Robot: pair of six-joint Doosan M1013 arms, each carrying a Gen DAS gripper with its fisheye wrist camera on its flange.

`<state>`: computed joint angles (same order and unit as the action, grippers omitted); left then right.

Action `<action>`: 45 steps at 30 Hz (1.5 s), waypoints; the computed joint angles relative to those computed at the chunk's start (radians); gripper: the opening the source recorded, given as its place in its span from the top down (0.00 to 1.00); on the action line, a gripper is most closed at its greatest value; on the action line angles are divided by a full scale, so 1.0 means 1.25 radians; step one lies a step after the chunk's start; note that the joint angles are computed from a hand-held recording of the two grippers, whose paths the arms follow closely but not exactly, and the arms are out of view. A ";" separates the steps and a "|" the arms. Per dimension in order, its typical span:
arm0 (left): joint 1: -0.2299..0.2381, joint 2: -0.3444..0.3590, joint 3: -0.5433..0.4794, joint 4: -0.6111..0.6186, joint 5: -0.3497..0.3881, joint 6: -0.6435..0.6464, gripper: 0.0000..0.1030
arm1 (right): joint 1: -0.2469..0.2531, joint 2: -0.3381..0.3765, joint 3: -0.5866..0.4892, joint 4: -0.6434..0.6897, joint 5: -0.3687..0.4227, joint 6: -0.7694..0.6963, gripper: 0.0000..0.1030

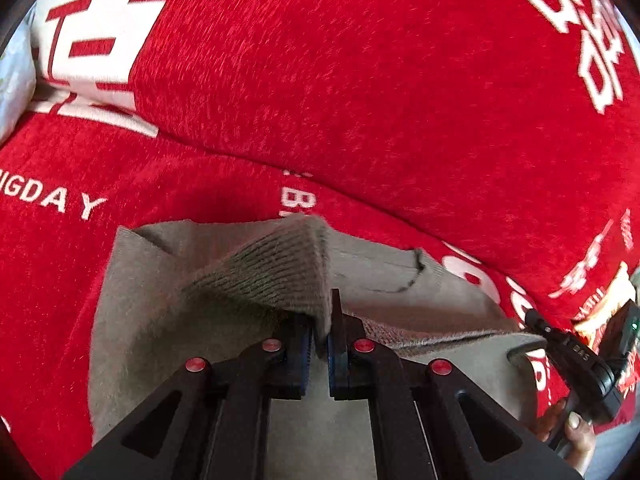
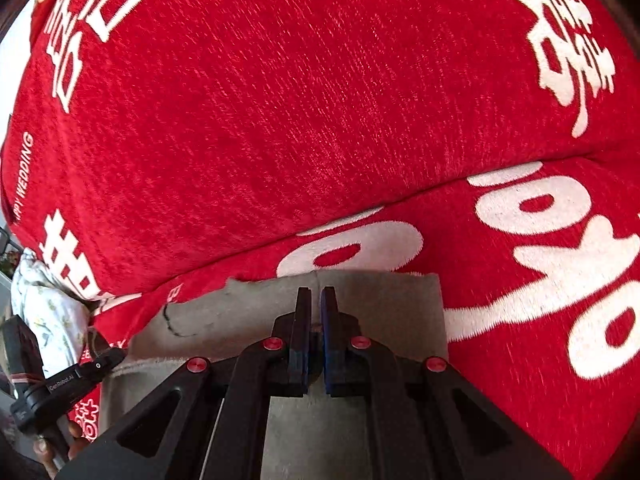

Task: Fold small clothes
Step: 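Open both tools and release the folded sweater, then move both tools to the side edge of the folded sweater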

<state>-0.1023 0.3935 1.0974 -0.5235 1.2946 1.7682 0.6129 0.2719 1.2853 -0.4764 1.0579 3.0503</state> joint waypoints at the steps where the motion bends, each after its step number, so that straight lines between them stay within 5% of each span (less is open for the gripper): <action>1: -0.001 0.007 -0.007 0.003 0.011 -0.011 0.95 | -0.004 0.002 -0.001 0.005 -0.002 -0.006 0.95; 3: 0.000 0.028 -0.027 0.005 0.042 -0.047 0.72 | -0.015 0.005 -0.001 0.025 -0.008 -0.015 0.94; 5: 0.007 0.024 -0.017 -0.003 0.002 -0.075 0.22 | -0.022 0.001 0.005 0.031 -0.010 0.009 0.91; 6: 0.011 0.014 -0.004 -0.002 -0.034 -0.090 0.18 | -0.024 0.000 0.006 0.030 -0.004 0.020 0.82; 10: 0.045 0.019 -0.015 -0.092 -0.017 -0.092 0.17 | 0.000 -0.020 0.019 -0.055 0.030 0.109 0.34; 11: 0.051 0.013 -0.009 -0.112 -0.019 -0.070 0.17 | 0.011 -0.023 0.019 -0.082 0.034 0.121 0.32; 13: 0.047 0.001 0.002 -0.104 -0.013 -0.019 0.17 | 0.027 -0.026 0.017 -0.095 0.001 0.082 0.32; 16: 0.011 -0.014 0.016 -0.037 0.015 0.093 0.17 | 0.025 -0.006 -0.009 0.027 -0.077 -0.107 0.32; 19: -0.031 -0.034 0.051 0.095 -0.028 0.146 0.17 | 0.018 0.037 -0.059 0.136 -0.016 -0.240 0.32; 23: -0.021 -0.021 0.059 0.135 -0.064 0.126 0.17 | 0.007 0.041 -0.045 0.114 0.080 -0.180 0.36; 25: -0.018 -0.022 0.066 0.150 -0.084 0.140 0.17 | 0.001 0.029 -0.024 0.105 0.074 -0.177 0.48; 27: -0.017 -0.020 0.065 0.157 -0.083 0.152 0.17 | 0.000 0.028 -0.027 0.110 0.082 -0.183 0.48; 29: -0.026 -0.036 0.077 0.203 -0.105 0.124 0.17 | 0.013 0.047 -0.068 0.079 0.161 -0.186 0.45; 31: -0.019 -0.058 0.097 0.156 -0.104 0.137 0.17 | 0.046 0.075 -0.128 0.007 0.251 -0.188 0.29; 33: -0.012 -0.083 0.128 0.105 -0.098 0.171 0.17 | 0.074 0.078 -0.140 -0.017 0.218 -0.203 0.21; 39: -0.011 -0.142 0.222 0.142 -0.164 0.221 0.17 | 0.115 0.111 -0.166 0.023 0.237 -0.303 0.21; 45: 0.047 -0.156 0.230 0.122 -0.140 0.215 0.17 | 0.134 0.058 -0.097 -0.035 0.274 -0.152 0.21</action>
<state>-0.0434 0.1981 1.3846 -0.3704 1.1199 2.0368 0.7808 0.3439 1.1637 -0.5206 1.3998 2.8606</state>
